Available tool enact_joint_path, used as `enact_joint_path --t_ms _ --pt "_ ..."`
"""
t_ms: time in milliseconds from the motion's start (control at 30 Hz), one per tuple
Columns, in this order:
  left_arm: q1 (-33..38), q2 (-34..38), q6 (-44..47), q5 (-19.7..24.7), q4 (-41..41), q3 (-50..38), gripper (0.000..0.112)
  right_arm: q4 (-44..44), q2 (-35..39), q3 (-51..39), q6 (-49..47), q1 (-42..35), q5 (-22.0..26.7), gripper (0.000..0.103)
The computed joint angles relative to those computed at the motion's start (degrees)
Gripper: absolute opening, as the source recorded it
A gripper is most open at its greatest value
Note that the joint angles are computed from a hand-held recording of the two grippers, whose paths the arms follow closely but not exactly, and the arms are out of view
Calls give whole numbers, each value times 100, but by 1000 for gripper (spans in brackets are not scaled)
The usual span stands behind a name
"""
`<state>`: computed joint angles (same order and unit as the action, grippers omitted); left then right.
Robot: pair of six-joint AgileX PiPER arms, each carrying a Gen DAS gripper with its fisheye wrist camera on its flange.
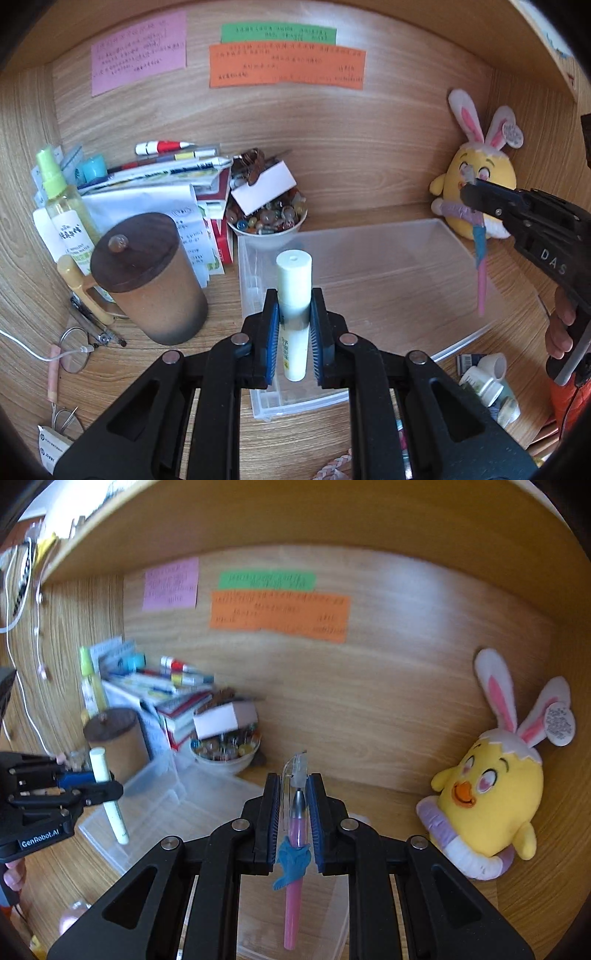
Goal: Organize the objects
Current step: 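Carry the glue stick and pink pen into the clear box and release both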
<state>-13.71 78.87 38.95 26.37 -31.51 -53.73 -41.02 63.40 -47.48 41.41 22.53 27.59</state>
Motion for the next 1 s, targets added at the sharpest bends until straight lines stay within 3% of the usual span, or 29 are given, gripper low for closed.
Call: enact_joint_path --t_ms 233,567,767,833,900,1000 --pt "-295 371 -660 -64 748 -106 15 864 591 -35 -910 -164 -128 14" --pt "-360 624 -453 81 594 -155 16 2186 1104 -72 -2192 -177 -339 15" --pt "-219 483 -11 203 123 -53 43 2920 1159 -169 -2925 -251 -123 17" --pt "-199 386 77 197 36 -4 48 3089 1131 -185 -3076 -277 -29 20" --pt "-156 268 176 228 -74 47 55 3099 1083 -160 -3064 -272 3 35" --pt "-89 11 333 218 -244 173 61 2754 907 -30 -2680 -170 -35 48"
